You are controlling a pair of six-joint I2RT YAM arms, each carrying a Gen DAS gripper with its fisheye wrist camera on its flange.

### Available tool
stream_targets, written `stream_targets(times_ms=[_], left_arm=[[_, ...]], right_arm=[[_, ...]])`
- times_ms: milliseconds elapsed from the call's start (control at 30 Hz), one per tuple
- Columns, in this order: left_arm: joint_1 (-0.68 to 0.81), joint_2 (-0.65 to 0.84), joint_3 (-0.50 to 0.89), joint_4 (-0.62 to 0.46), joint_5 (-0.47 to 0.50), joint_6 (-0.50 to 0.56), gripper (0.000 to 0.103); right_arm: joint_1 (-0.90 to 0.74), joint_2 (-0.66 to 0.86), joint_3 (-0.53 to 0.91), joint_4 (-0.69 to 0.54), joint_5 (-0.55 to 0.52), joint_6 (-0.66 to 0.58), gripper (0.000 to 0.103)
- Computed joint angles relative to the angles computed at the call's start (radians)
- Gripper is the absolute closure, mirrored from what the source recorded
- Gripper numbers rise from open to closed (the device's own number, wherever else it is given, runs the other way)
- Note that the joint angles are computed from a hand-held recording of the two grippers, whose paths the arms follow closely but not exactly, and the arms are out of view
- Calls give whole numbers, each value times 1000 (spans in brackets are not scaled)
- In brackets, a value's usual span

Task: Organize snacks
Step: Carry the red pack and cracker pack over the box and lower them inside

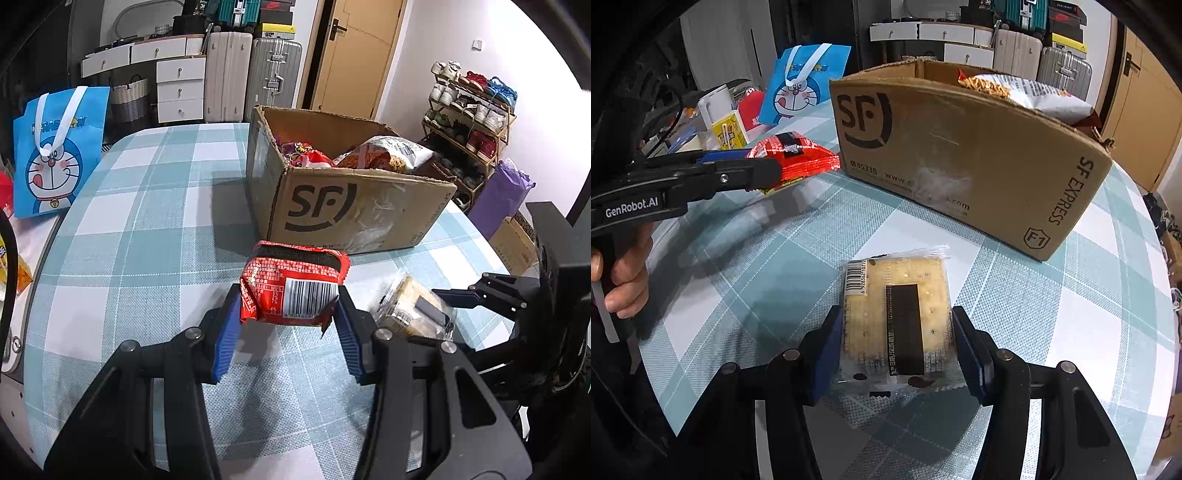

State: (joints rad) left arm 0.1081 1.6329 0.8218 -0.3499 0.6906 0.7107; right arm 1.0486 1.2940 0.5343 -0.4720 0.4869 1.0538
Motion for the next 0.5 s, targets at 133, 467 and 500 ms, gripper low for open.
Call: stream_targets(times_ms=[133, 467, 500], left_arm=[[0, -12, -5, 2, 5, -2, 58], [0, -78, -31, -12, 30, 9, 58], [0, -82, -32, -15, 32, 10, 58]], right_arm=[[26, -56, -7, -44, 35, 28, 45], [81, -216, 12, -201, 139, 109, 45], [91, -230, 20, -226, 154, 121, 45]])
